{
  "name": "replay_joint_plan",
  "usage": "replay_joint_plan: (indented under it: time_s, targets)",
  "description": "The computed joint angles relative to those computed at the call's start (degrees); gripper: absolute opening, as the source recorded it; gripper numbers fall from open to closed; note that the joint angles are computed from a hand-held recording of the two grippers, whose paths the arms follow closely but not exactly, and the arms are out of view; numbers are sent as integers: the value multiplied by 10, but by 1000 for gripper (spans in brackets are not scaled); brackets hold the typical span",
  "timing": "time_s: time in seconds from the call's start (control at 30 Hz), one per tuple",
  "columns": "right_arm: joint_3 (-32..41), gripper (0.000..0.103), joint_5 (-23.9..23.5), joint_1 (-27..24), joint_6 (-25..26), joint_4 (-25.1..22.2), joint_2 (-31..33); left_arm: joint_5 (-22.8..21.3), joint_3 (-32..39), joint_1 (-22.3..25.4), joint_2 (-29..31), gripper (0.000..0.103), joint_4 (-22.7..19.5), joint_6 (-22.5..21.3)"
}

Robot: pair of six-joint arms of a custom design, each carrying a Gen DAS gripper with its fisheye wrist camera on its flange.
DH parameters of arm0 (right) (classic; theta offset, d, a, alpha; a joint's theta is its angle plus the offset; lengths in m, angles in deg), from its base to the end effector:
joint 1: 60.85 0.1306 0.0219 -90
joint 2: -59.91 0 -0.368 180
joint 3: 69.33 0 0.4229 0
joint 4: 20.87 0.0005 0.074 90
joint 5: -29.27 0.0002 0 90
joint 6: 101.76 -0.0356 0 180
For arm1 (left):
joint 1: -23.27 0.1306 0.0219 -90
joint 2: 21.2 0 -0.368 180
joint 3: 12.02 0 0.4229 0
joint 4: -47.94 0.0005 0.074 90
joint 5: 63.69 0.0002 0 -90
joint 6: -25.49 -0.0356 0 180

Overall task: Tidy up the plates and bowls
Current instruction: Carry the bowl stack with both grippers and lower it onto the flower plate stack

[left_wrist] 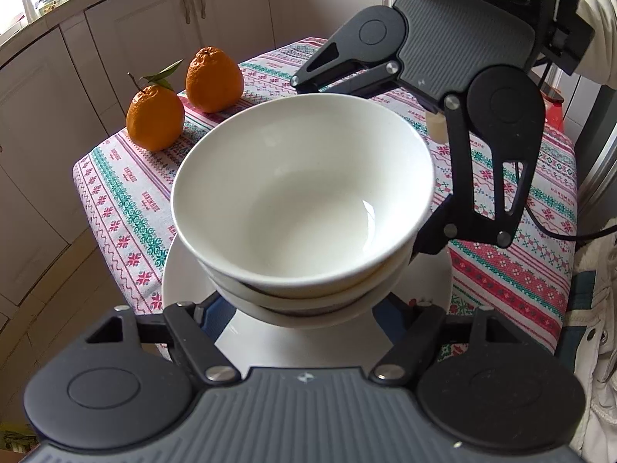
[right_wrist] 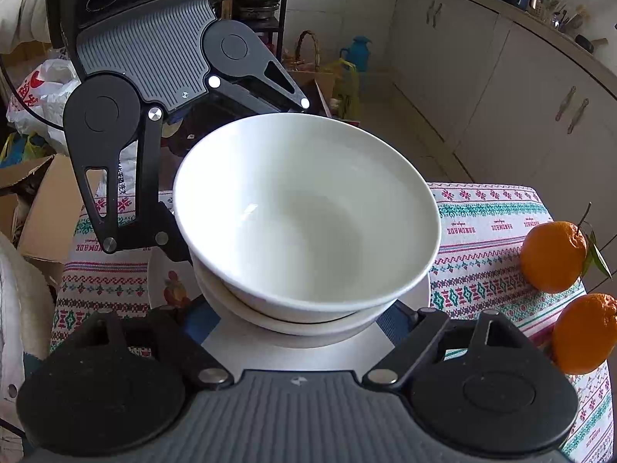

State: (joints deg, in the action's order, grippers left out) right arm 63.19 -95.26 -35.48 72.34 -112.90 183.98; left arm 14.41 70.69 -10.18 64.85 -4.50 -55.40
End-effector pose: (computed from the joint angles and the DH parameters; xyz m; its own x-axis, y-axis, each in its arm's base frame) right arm 0.5859 0.2996 0.3949 0.3158 -0.7572 -0.5718 -0.9353 -0.3498 -0.0533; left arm 0.4041 -0.2587 0.3830 -0.7513 0.3106 -0.5823 0.3278 0.9414 0.0793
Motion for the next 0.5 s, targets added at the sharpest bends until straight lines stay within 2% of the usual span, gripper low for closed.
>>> replay_joint_plan:
  time_s: [0.33,0.5]
  targets:
    - [6,89,3,1,-27,-7,4,-5,-11,-1,-6,80,16,6]
    - [-18,90,2,1,-47,15,-10,-42,-21,-13,-11,84,24,21]
